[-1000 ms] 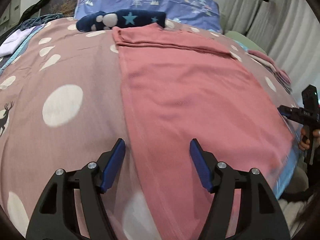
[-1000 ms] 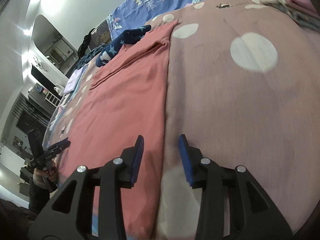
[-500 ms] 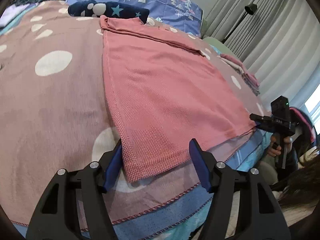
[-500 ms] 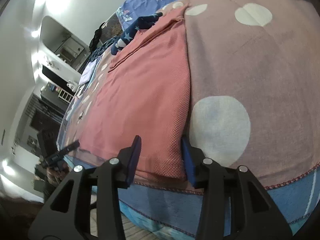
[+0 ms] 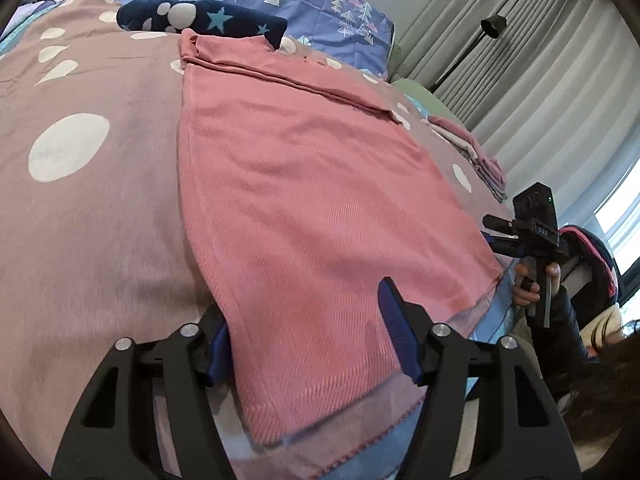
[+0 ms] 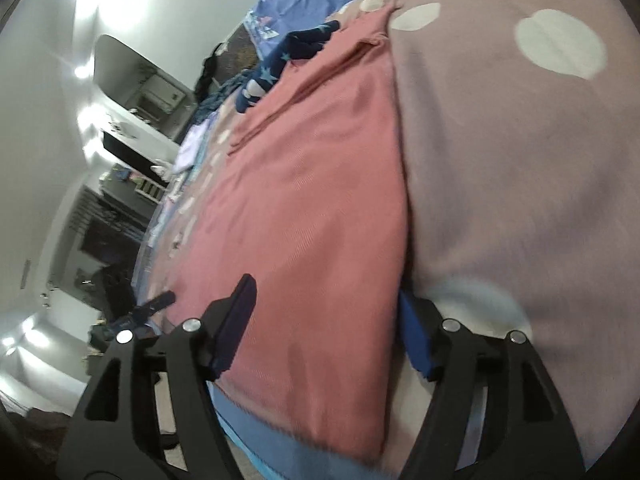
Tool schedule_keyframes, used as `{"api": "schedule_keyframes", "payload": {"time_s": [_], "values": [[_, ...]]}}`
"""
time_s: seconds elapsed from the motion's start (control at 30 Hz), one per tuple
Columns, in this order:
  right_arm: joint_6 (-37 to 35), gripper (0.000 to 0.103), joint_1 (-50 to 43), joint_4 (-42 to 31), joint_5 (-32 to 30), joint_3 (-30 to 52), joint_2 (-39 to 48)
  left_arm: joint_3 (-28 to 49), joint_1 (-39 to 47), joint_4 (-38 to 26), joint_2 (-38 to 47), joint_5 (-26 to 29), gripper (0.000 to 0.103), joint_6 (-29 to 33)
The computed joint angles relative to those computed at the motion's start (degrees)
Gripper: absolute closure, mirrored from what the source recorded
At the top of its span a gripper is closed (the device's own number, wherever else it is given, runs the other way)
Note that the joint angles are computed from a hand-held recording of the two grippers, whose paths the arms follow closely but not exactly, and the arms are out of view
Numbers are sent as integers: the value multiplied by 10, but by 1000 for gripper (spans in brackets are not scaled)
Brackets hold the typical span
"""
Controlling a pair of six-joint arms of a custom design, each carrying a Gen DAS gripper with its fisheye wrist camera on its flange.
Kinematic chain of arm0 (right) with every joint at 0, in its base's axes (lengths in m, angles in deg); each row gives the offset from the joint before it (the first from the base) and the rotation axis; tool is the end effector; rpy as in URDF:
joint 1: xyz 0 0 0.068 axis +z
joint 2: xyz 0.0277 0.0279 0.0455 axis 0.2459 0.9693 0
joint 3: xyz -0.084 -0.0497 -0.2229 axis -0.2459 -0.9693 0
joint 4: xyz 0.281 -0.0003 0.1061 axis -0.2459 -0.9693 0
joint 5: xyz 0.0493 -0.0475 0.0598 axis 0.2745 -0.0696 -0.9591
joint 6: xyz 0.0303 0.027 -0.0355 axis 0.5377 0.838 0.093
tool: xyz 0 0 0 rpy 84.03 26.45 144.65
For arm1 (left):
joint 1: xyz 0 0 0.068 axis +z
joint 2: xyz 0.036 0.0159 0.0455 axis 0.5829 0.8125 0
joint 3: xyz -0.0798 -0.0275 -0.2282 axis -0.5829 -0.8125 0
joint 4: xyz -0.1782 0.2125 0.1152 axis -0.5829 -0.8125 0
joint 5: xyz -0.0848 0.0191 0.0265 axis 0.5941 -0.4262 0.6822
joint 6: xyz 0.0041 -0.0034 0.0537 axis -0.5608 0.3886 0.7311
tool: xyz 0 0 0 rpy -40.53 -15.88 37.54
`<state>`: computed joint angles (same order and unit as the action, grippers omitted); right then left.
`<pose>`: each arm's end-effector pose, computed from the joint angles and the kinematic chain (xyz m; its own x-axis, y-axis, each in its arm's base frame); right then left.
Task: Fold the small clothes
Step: 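Grasp the shirt hem with both grippers and fold it toward the collar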
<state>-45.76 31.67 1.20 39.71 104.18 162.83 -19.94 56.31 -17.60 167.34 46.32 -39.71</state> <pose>0.3108 0.1168 0.1009 -0.8681 0.2194 -0.4453 -0.1825 0.6931 0.6973 0.2900 0.0814 0.1051 -0.8027 0.0323 -0.5955 0.3836 0.7926 -0.4740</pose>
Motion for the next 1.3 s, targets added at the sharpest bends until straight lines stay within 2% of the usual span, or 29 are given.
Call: {"api": "schedule_keyframes", "payload": {"time_s": [0.03,0.07,0.1,0.13,0.17,0.23,0.3,0.4,0.5,0.6,0.7,0.8,0.9,0.93,0.97,1.03,1.07,1.13,1.3], "values": [[3,41,-6,-1,-11,7,9,-3,-3,11,-1,-7,50,-12],[0,45,-9,-18,-14,14,11,-9,-4,22,-8,-16,63,-25],[-3,60,-8,-33,-13,12,6,-14,-4,28,-14,-26,72,-35],[-8,70,-8,-47,-39,5,1,-15,-1,25,-18,-30,91,-38],[-12,72,-6,-49,-57,-6,-9,-13,8,4,-16,-18,98,-28],[-19,72,5,-41,-63,-52,-54,-29,19,-4,-33,-12,98,-12],[5,73,17,-11,-66,-97,-92,-35,26,-8,-35,-11,98,0],[50,99,18,7,-46,-94,-89,-9,21,-2,-3,-5,99,-27],[109,100,12,76,-31,-124,-146,-40,13,30,-68,-4,101,-63],[112,100,18,70,-8,-138,-236,-52,41,27,-152,61,101,-82],[90,100,32,2,24,-124,-335,-45,61,28,-229,92,101,-127],[55,100,55,-74,58,-124,-441,-42,77,-1,-295,119,101,-133],[25,100,88,-163,104,-149,-582,-55,119,-79,-363,168,101,-80],[17,100,91,-213,112,-157,-637,-61,132,-113,-384,177,101,-54],[17,100,97,-227,122,-163,-663,-70,148,-166,-411,184,101,-15],[15,100,116,-273,153,-177,-709,-91,154,-207,-447,180,101,11],[15,100,119,-271,158,-184,-705,-100,150,-227,-455,171,101,31],[22,100,101,-241,138,-187,-660,-109,140,-223,-448,158,101,37],[46,100,58,-119,133,-124,-444,-89,59,-44,-343,74,101,-114]]}}
